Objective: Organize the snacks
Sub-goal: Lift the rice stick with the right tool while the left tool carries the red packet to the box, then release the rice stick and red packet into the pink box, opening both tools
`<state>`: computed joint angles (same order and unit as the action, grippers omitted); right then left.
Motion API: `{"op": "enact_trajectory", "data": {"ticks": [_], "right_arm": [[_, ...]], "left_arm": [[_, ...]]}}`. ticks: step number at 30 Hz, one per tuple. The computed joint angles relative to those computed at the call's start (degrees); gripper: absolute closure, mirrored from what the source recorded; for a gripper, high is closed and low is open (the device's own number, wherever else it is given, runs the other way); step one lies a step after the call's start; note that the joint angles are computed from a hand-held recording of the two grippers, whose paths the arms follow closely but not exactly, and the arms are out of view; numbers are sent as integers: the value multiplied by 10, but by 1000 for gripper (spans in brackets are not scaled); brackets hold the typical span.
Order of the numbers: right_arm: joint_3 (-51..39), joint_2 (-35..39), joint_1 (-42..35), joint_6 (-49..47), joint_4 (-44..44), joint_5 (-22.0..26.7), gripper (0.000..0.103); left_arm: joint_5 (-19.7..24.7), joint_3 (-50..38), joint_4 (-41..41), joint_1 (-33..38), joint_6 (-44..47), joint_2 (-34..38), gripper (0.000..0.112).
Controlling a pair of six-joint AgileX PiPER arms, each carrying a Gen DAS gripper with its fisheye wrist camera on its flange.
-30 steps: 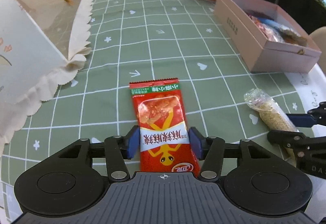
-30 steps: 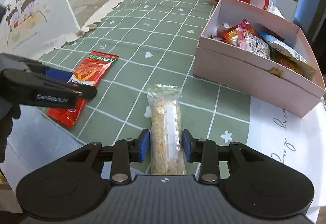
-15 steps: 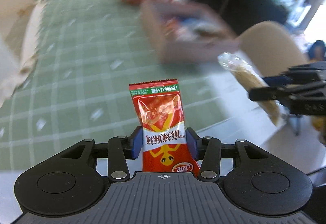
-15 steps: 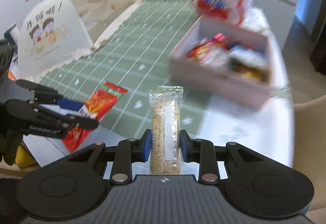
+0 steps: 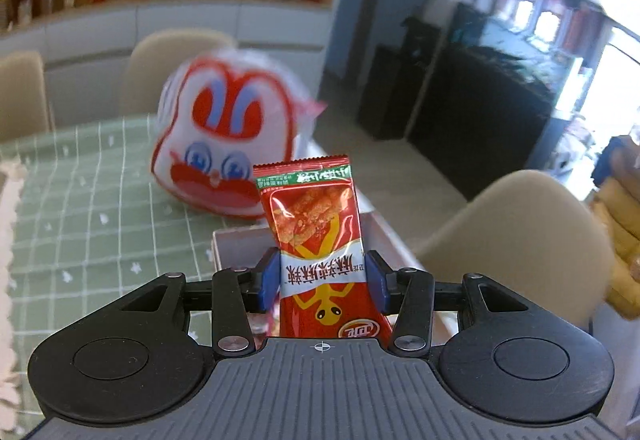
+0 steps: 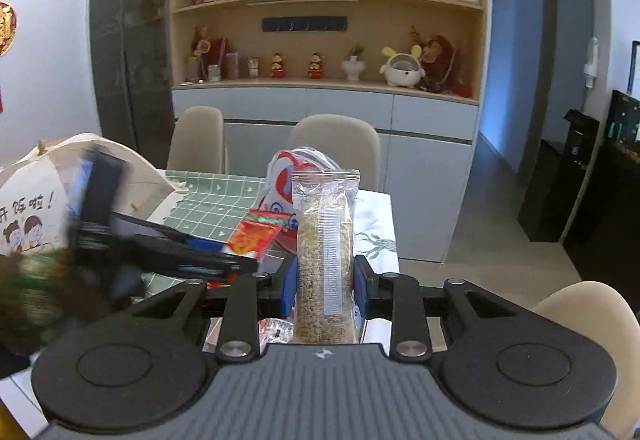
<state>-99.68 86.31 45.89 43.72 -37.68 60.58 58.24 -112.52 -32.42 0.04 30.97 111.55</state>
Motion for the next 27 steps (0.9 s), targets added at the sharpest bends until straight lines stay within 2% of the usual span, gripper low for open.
{"op": "enact_trajectory", "data": {"ticks": [4,5,6,8,11,14,17,22,24,26,27], "right_arm": [[10,6,-21,4,11,3,74],[12,9,-30,1,21,1,74],[16,11,-39,1,31,1,74],[21,18,-51,1,50,1,74],[17,41,-80,-19,97,-13,74],[-22,93,-113,-52,163,-29,74],[-91,172,-145,-86,238,-34,74],[-268,338,-165,-103,312,6,74],[-318,384,-166,-102,318,9,71],[-353,405,-161,-90,305,27,51],[-336,394,-159,-87,302,14,47]], "left_arm": [[85,-121,19,-8,-60,134,60],[91,-130,12,-4,-57,151,60],[79,-119,9,-2,-50,151,60],[42,-73,-17,11,-36,128,61],[32,-23,-92,46,-8,84,61],[15,22,-116,72,6,29,61],[12,97,-143,107,22,-38,61],[23,249,-168,162,48,-154,61],[36,279,-161,181,49,-184,61],[40,303,-145,198,55,-211,61],[39,313,-139,205,59,-220,61]]}}
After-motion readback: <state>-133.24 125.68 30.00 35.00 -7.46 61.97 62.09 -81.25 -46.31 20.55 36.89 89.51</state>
